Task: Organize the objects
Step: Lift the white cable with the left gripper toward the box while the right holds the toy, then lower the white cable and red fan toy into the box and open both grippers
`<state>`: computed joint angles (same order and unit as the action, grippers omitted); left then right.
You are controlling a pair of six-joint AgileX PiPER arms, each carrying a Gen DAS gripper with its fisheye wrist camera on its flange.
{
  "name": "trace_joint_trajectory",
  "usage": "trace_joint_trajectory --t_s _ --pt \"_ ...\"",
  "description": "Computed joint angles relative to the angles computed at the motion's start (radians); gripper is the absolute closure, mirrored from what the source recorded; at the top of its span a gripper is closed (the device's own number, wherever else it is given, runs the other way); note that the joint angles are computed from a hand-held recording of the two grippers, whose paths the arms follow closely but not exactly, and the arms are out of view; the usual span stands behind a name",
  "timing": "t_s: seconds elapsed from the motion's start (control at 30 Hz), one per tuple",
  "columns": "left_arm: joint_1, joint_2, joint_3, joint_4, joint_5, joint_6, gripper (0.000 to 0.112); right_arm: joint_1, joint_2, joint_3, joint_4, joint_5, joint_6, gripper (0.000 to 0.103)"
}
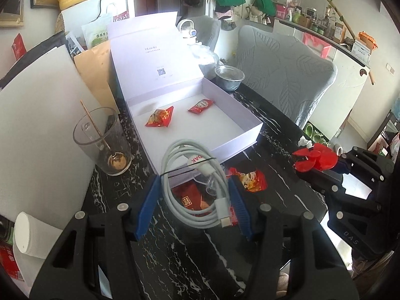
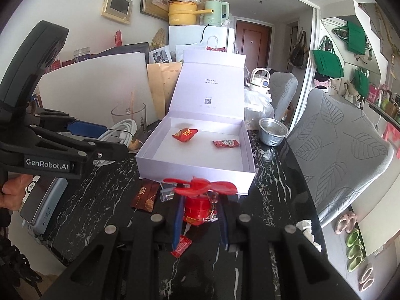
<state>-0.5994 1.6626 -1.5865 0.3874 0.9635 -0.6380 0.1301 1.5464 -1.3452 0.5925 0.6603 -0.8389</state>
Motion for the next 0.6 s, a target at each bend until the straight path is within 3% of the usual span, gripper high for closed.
trace_joint_trajectory --t_s 0.6 --pt "0.131 0.291 -0.438 -0.132 0.101 0.219 0.057 0.001 0.334 -0.481 -0.061 0.15 0.072 0.08"
